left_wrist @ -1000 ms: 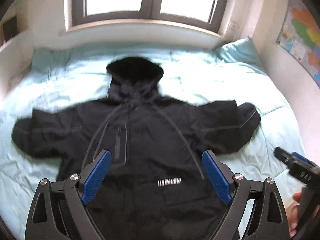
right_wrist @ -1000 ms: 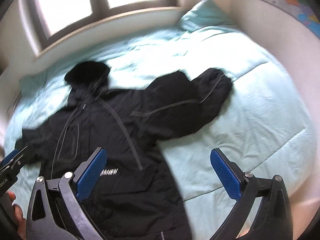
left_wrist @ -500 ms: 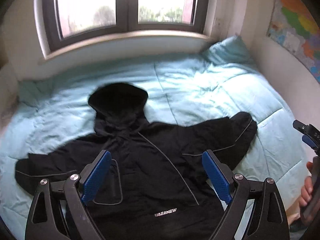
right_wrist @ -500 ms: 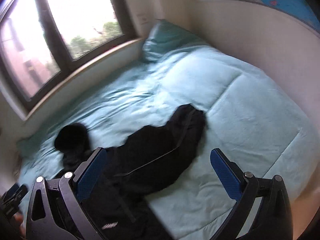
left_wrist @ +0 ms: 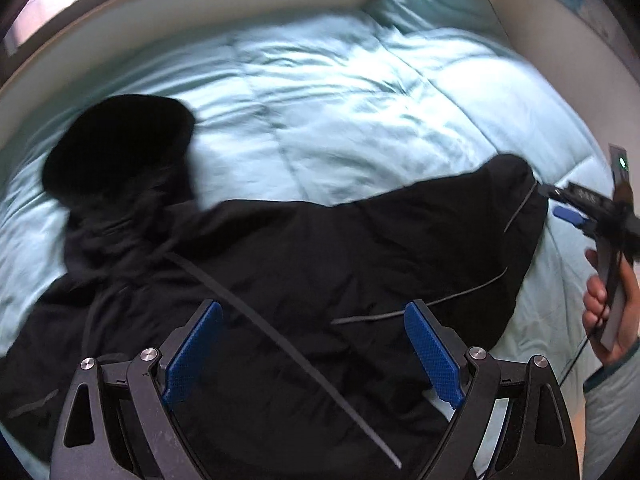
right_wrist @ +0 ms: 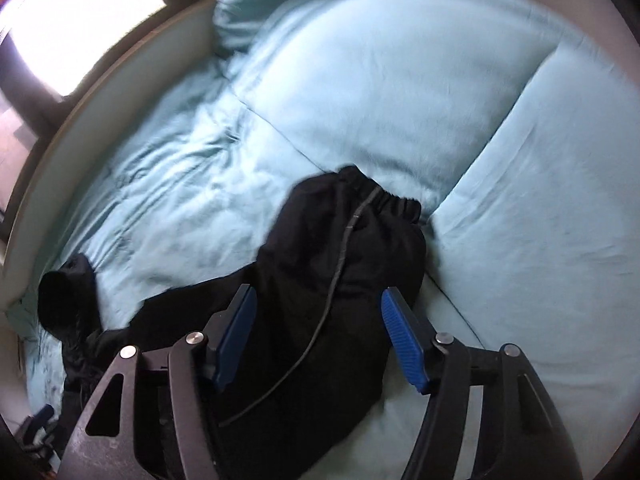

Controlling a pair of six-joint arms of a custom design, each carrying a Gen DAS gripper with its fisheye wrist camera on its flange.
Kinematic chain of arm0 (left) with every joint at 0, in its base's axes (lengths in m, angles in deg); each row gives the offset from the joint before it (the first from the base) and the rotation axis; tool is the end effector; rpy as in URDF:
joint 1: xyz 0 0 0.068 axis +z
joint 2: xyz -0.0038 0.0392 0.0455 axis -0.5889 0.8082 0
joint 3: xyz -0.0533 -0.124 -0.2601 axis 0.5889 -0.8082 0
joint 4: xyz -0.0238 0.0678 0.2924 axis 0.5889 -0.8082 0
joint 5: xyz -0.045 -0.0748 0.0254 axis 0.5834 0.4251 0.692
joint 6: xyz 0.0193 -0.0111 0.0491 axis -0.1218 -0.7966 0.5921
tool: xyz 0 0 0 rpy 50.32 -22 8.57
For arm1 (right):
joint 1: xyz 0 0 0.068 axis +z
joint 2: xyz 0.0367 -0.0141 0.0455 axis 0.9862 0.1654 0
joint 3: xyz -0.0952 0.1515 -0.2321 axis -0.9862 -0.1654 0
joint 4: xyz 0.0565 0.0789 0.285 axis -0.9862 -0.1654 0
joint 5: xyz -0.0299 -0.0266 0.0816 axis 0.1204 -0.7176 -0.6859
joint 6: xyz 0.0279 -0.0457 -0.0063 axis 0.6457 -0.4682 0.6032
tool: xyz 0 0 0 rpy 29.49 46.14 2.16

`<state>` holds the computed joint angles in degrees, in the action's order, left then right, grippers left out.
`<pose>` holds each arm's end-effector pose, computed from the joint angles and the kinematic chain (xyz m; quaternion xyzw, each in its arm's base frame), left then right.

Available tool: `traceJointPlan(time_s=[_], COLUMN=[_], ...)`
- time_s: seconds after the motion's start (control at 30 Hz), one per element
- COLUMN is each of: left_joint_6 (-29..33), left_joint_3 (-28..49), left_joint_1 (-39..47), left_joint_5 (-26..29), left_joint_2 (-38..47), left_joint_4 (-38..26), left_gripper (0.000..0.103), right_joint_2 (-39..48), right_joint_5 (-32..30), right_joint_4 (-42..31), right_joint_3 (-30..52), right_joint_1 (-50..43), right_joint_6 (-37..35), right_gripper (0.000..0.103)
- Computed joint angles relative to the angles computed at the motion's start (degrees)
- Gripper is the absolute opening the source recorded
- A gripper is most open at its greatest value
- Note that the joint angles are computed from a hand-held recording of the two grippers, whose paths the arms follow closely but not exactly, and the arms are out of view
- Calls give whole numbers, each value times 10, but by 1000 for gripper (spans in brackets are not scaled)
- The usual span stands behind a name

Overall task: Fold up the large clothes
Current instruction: 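Reach the right tool to the jacket sleeve cuff and grasp it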

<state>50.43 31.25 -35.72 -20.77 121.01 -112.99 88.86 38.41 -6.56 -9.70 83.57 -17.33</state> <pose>0.1883 -0.0075 0.2263 0.1798 0.9593 -0.0888 0.1989 0.1339 0.0045 0.2060 0.3037 0.9124 0.0624 0.2671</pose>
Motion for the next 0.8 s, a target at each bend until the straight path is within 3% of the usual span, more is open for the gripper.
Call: traceJointPlan(time_s=[0.17,0.3,0.4,0.47,0.53,0.6,0.67,0.7,0.73,0.8], left_joint_6=[-60,-81,-92,-95,-95,-92,-92,-94,-95,-96], left_joint_3=[-25,-27,-25,-27,-30,-33,-38,-39,-41,-43], left_joint_1=[-122,-168,-184,-188,-194,-200,-203,-203,-203,-205], left_joint_5=[-21,-22,-18,-13,-12,-16,-17,-14,-12,-10], left_joint_2=[76,127,152,156,158,158,150,148,143,138], left_joint_4=[103,150,163,164,166,165,160,159,156,152], left_gripper=[93,93,93,93,93,93,93,93,93,93], right_joint_2=[96,188,207,173,136,77,44,35,29,-2], right_joint_5=[-113,-151,-145,-145,-116,-135,-131,-144,-164,-180], right_joint_4=[134,226,238,231,202,161,123,105,93,81], right_joint_3=[-57,-65,-62,-75,-79,-83,-80,-80,-82,-90], right_joint_1=[-151,-185,-177,-176,-164,-174,-174,-194,-222,-263], right_joint_6=[-80,-108,-110,-114,-119,-134,-134,-144,-157,-179], right_gripper=[71,74,74,61,21,19,23,44,75,84])
